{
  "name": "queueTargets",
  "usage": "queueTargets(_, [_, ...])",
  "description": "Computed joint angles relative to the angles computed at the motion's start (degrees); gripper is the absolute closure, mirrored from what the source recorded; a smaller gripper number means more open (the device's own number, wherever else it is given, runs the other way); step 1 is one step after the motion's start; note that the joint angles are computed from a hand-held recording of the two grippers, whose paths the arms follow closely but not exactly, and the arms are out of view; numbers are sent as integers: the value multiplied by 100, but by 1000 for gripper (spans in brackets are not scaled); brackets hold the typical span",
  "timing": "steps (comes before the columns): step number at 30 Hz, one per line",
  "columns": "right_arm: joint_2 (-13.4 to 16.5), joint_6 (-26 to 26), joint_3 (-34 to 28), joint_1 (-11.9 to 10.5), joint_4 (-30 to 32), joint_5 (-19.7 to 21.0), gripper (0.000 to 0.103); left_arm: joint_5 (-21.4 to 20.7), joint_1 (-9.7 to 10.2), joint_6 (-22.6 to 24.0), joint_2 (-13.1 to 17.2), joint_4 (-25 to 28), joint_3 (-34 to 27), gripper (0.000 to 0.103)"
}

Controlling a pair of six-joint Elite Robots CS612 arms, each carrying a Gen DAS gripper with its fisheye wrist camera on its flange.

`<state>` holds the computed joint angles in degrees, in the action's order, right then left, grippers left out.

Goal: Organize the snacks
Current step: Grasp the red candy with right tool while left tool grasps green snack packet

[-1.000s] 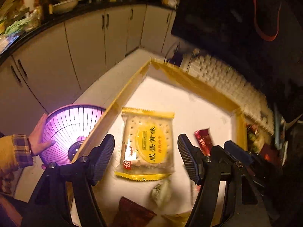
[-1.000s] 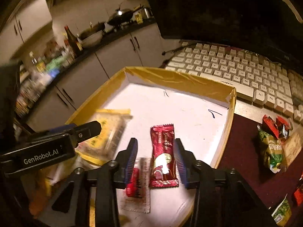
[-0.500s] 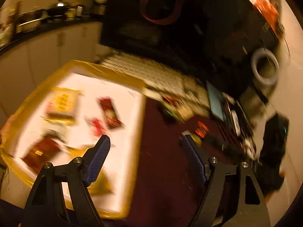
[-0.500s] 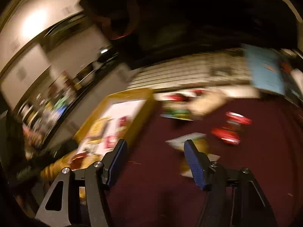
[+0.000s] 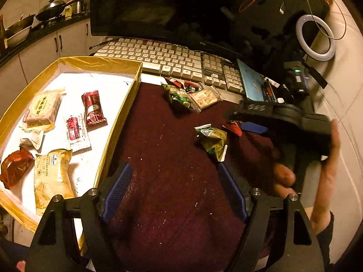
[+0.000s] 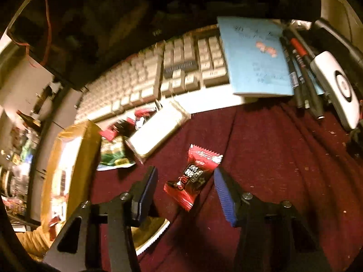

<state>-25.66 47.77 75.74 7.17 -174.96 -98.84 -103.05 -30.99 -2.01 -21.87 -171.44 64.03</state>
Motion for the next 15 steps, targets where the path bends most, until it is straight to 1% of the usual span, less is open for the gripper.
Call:
queueTargets(1, [26,-52,-74,54,122,-267,55,32,-6,2,7,32,-15,25])
queueTargets(2, [48,-92,-132,88,265,-424,57,67,-18,5,14,63,-29,25])
queueTargets(4, [67,-230,-202,172,493,-803,71,97,-30,29,29,107,-54,25])
queueTargets(5, [63,-288,-172,185,449,-847,78,101,-36,21,38,106,-64,25])
queueTargets(9, [-44,-138,225,107,-181,-422,78,121,-64,89,72,200,-132,25])
queueTargets(10, [-91,-65,378,85,-408,-313,78,124,-72,89,86,214,-153,25])
queueTargets(11, [-134,0,581,84,-798,-234,78,121,-87,101,108,281,-197,25])
queueTargets(12, [-163,17,761,101,-1186,-239,78,100,-98,134,125,352,-237,25])
queueTargets(13, [-163,25,839,112,-1368,-278,78,48,-107,183,141,398,-271,25])
queueTargets(15, [-191,123,1077,178,-1747,-516,78,-25,-126,181,180,394,-337,25])
